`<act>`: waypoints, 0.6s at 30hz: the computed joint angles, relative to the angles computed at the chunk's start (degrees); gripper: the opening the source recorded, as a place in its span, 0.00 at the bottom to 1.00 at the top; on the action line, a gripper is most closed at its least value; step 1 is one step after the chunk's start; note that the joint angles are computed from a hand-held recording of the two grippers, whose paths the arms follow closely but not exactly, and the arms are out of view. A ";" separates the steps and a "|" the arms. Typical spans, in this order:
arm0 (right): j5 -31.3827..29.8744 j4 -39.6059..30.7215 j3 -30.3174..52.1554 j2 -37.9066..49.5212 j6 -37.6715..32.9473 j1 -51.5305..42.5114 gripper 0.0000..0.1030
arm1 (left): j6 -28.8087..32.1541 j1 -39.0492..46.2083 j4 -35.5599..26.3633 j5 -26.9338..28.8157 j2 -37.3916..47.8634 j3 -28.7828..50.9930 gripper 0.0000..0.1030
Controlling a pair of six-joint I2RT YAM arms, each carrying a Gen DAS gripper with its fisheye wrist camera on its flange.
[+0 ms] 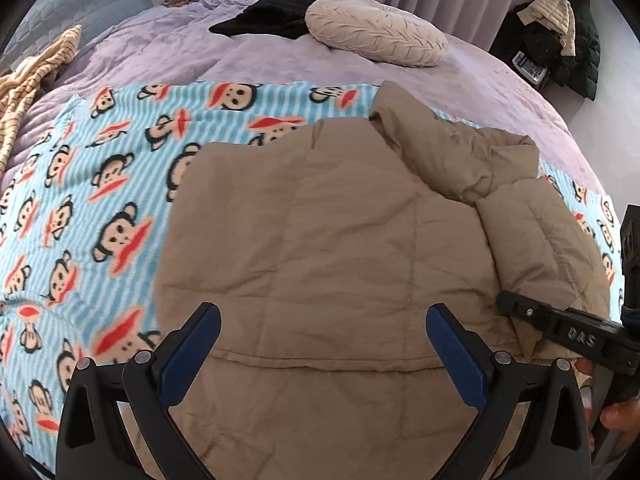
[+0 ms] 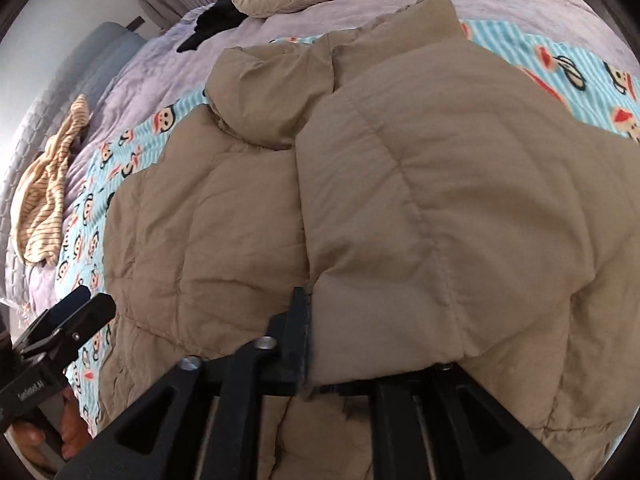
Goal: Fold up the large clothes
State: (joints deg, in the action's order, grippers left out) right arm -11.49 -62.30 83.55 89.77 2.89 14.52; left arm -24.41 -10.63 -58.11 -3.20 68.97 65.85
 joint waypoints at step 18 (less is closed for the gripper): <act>-11.03 1.65 6.39 -4.69 8.67 -12.84 0.10 | 9.67 17.30 -0.29 19.98 -3.42 -0.64 1.00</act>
